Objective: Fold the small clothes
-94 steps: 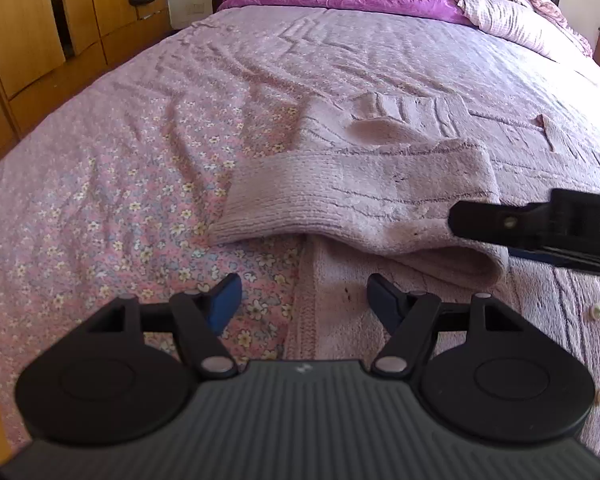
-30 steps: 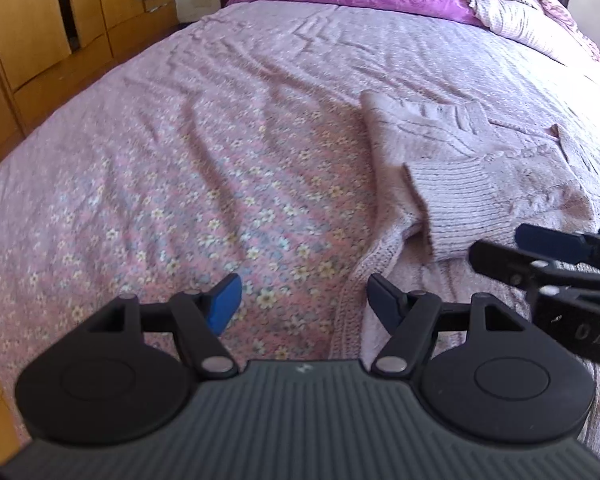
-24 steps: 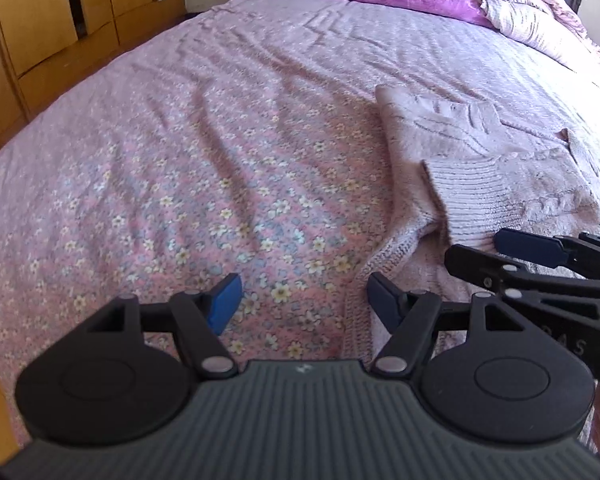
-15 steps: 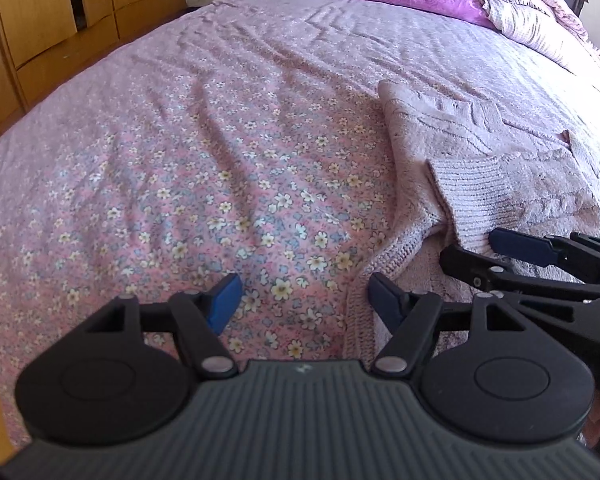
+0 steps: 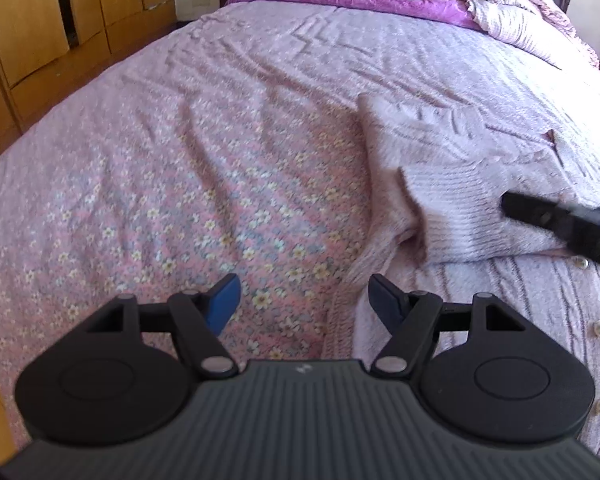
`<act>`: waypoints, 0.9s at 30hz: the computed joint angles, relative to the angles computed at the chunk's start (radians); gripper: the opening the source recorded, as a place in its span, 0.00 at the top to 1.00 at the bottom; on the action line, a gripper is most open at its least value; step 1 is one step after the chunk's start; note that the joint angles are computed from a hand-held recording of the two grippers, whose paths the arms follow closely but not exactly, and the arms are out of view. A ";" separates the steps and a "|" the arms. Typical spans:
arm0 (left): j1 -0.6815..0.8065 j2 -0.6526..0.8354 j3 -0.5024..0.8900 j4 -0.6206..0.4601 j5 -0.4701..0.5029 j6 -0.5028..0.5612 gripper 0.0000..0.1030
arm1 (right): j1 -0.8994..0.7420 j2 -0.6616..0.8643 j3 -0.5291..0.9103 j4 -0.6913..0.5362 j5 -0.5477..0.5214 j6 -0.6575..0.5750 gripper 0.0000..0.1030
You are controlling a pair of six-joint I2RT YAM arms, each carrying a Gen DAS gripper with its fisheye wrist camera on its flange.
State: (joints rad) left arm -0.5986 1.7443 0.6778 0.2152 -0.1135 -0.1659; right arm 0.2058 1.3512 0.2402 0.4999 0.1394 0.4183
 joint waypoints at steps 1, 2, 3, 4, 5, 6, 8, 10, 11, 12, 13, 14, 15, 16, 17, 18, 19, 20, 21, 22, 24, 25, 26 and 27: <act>-0.004 -0.005 0.001 0.003 0.000 0.004 0.30 | -0.024 -0.054 -0.012 -0.025 -0.009 0.000 0.98; -0.009 -0.009 0.002 0.006 -0.003 0.006 0.30 | -0.046 -0.105 -0.021 -0.052 -0.016 -0.001 0.98; -0.014 -0.013 0.003 0.008 -0.008 0.006 0.30 | -0.077 -0.151 -0.026 -0.082 -0.039 -0.006 0.98; -0.020 -0.015 0.005 0.007 -0.013 0.005 0.30 | -0.111 -0.184 -0.024 -0.116 -0.085 -0.022 0.98; -0.024 -0.014 0.012 0.002 -0.018 0.001 0.30 | -0.144 -0.206 -0.019 -0.149 -0.141 -0.048 0.98; -0.027 -0.013 0.015 -0.001 -0.022 -0.001 0.30 | -0.154 -0.216 -0.017 -0.164 -0.158 -0.065 0.97; -0.033 -0.011 0.022 -0.015 -0.033 -0.005 0.30 | -0.130 -0.212 -0.008 -0.193 -0.125 -0.103 0.96; -0.032 -0.011 0.022 -0.021 -0.038 -0.004 0.30 | -0.076 -0.181 -0.008 -0.187 -0.066 -0.122 0.85; -0.029 -0.013 0.019 -0.021 -0.038 -0.003 0.30 | -0.054 -0.160 -0.005 -0.182 -0.048 -0.120 0.75; -0.025 -0.018 0.014 -0.022 -0.039 -0.002 0.30 | -0.035 -0.138 -0.008 -0.161 -0.043 -0.111 0.68; -0.020 -0.020 0.012 -0.023 -0.039 -0.002 0.30 | -0.023 -0.115 -0.013 -0.133 -0.049 -0.103 0.54; -0.016 -0.024 0.006 -0.021 -0.039 -0.002 0.30 | -0.013 -0.074 -0.012 -0.090 -0.055 -0.100 0.48; -0.010 -0.025 0.003 -0.019 -0.040 -0.002 0.30 | 0.000 -0.043 -0.009 -0.064 -0.053 -0.100 0.47; -0.005 -0.026 0.001 -0.018 -0.040 -0.003 0.30 | 0.013 -0.013 0.002 -0.054 -0.047 -0.104 0.46; 0.002 -0.028 -0.002 -0.016 -0.039 -0.005 0.30 | 0.033 0.025 0.015 -0.040 -0.035 -0.103 0.46; 0.008 -0.029 -0.005 -0.013 -0.038 -0.006 0.30 | 0.052 0.061 0.028 -0.027 -0.024 -0.100 0.46; 0.015 -0.030 -0.007 -0.013 -0.037 -0.009 0.30 | 0.064 0.101 0.043 -0.013 -0.015 -0.097 0.46; 0.022 -0.030 -0.008 -0.013 -0.035 -0.011 0.30 | 0.077 0.140 0.059 0.001 -0.004 -0.091 0.45; 0.028 -0.030 -0.009 -0.013 -0.035 -0.013 0.30 | 0.086 0.175 0.076 0.011 0.004 -0.090 0.45; 0.032 -0.030 -0.011 -0.013 -0.034 -0.014 0.30 | 0.099 0.207 0.092 0.019 0.017 -0.091 0.44; 0.038 -0.027 -0.011 -0.014 -0.032 -0.016 0.30 | 0.129 0.269 0.115 0.049 0.055 -0.108 0.41; 0.040 -0.027 -0.013 -0.013 -0.030 -0.015 0.30 | 0.140 0.294 0.127 0.060 0.071 -0.124 0.41; 0.041 -0.027 -0.015 -0.011 -0.028 -0.014 0.30 | 0.154 0.317 0.137 0.070 0.090 -0.142 0.41; 0.041 -0.026 -0.015 -0.010 -0.027 -0.013 0.30 | 0.164 0.335 0.146 0.078 0.106 -0.163 0.41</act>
State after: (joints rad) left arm -0.5578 1.7182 0.6626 0.2054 -0.1402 -0.1785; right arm 0.3698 1.6865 0.3857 0.5781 0.2450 0.2556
